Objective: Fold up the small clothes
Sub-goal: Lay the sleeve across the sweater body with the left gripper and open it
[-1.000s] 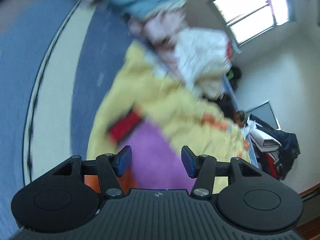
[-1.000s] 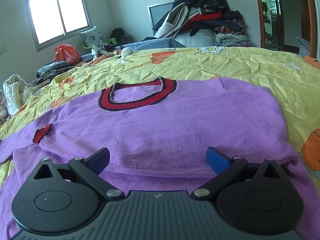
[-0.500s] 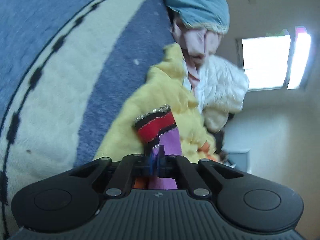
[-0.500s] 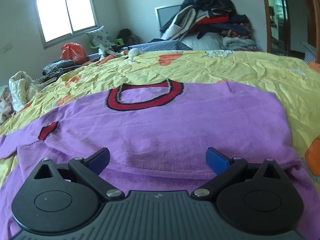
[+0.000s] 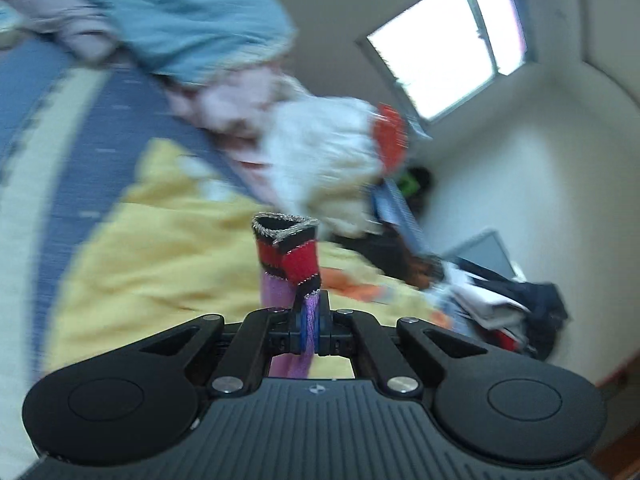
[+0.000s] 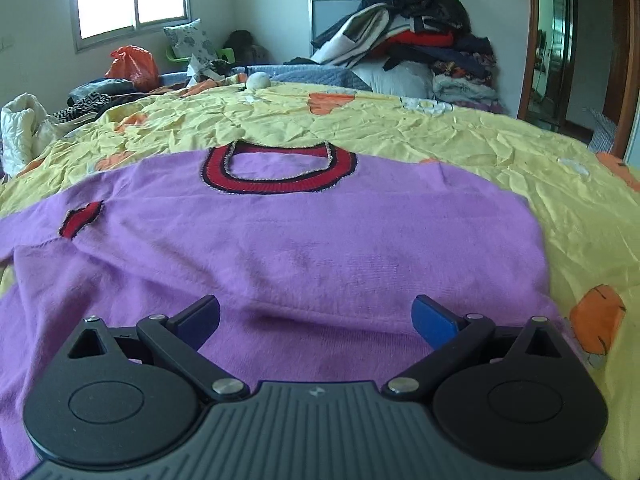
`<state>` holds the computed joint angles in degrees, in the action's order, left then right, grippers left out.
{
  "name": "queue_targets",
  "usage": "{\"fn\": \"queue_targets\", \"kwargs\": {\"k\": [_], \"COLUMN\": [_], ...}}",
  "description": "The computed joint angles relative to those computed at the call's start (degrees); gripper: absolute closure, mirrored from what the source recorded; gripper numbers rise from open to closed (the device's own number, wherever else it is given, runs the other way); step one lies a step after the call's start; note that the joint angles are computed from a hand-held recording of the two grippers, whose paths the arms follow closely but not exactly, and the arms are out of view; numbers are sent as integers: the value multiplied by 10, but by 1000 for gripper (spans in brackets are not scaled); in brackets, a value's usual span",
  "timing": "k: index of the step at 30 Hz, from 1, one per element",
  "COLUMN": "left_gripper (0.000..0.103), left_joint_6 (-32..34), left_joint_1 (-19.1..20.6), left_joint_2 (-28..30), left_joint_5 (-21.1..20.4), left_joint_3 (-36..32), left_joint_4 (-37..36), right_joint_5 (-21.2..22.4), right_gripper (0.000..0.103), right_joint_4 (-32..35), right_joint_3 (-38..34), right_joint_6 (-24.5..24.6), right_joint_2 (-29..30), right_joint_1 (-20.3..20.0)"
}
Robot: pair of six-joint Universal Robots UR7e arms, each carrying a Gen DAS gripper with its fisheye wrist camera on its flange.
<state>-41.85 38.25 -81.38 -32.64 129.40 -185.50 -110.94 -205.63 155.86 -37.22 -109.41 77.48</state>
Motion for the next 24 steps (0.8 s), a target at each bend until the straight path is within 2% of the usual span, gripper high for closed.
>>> {"fn": "queue_targets", "kwargs": {"k": [2, 3, 7, 10, 15, 19, 22, 24], "left_gripper": [101, 101, 101, 101, 101, 101, 101, 101], "left_joint_6": [22, 33, 67, 75, 92, 92, 82, 67], "left_joint_1": [-9, -11, -36, -48, -70, -83, -90, -95], "left_joint_2": [31, 47, 120, 172, 268, 345, 401, 434], "left_joint_5": [-29, -49, -104, -138, -189, -228, -263, -281], "left_joint_3": [-37, -50, -108, -149, -212, -248, -270, -281], "left_joint_4": [2, -6, -14, 4, 43, 52, 39, 32], "right_joint_5": [-39, -48, -51, -79, -7, 24, 79, 135], "right_gripper": [0, 0, 0, 0, 0, 0, 0, 0], "right_joint_4": [-20, -6, 85, 75, 160, 205, 268, 316], "right_joint_3": [-2, -2, 5, 19, 41, 46, 48, 52], "right_joint_6": [2, 11, 50, 45, 62, 79, 78, 63], "right_joint_2": [22, 16, -34, -35, -144, -209, -283, -348], "right_joint_1": [20, 24, 30, 48, -4, -36, -90, -147]}}
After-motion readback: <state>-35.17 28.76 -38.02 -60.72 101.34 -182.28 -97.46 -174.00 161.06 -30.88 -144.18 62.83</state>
